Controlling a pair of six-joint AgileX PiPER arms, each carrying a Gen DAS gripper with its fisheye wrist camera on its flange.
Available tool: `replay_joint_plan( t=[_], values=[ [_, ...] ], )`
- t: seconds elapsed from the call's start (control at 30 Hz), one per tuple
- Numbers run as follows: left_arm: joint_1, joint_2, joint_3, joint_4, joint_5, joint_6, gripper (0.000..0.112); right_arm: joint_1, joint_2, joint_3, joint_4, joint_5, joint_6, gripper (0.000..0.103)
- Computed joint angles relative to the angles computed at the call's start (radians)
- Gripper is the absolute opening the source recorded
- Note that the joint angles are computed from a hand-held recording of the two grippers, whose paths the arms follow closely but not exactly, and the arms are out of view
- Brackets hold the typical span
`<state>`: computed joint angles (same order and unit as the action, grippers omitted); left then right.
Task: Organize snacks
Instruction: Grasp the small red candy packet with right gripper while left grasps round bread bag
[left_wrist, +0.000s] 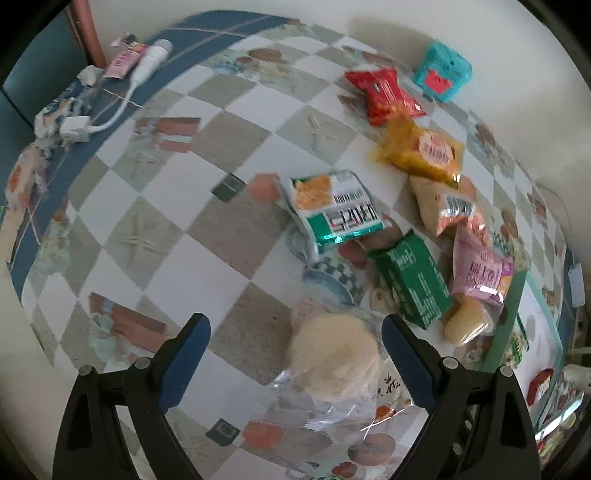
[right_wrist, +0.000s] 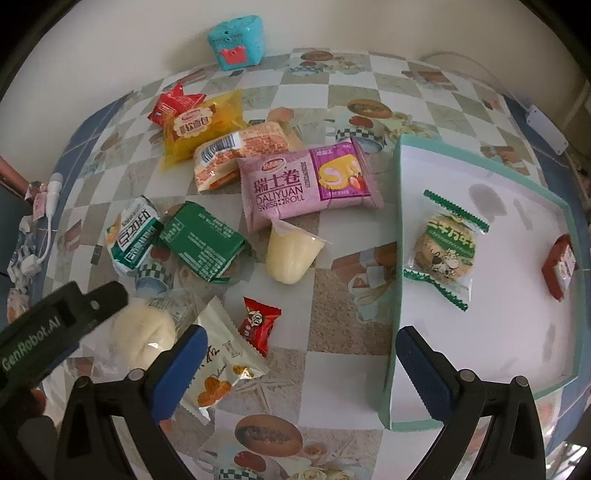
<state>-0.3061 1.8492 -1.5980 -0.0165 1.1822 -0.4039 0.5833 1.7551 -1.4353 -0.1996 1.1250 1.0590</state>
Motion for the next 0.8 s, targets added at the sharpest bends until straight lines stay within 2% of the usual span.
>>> replay_joint_plan(
  t=[0.13,0.43,0.53,0.63,0.8],
  values=[
    [-0.012,0.026,-0.017,0.004,0.018,0.000,0.094,0.002,0.017,-0.002,-0.024,0.012,-0.011,0.103],
    [-0.001,0.045,-0.012,-0.047,0.021,0.020,0.094,0.019,0.052,-0.024,-0.054,-0.005,-0.037,0.082],
    [-0.003,0.056,-0.019,-0.058,0.025,0.026,0.094,0.024,0.070,-0.038,-0.056,-0.006,-0.046,0.080],
    [-0.003,0.058,-0.017,-0.065,0.021,0.027,0.094,0.020,0.081,-0.038,-0.048,-0.016,-0.053,0.072],
    [-0.001,0.064,-0.011,-0.067,0.009,0.028,0.094,0.006,0.086,-0.023,-0.041,-0.071,-0.070,0.068]
  ],
)
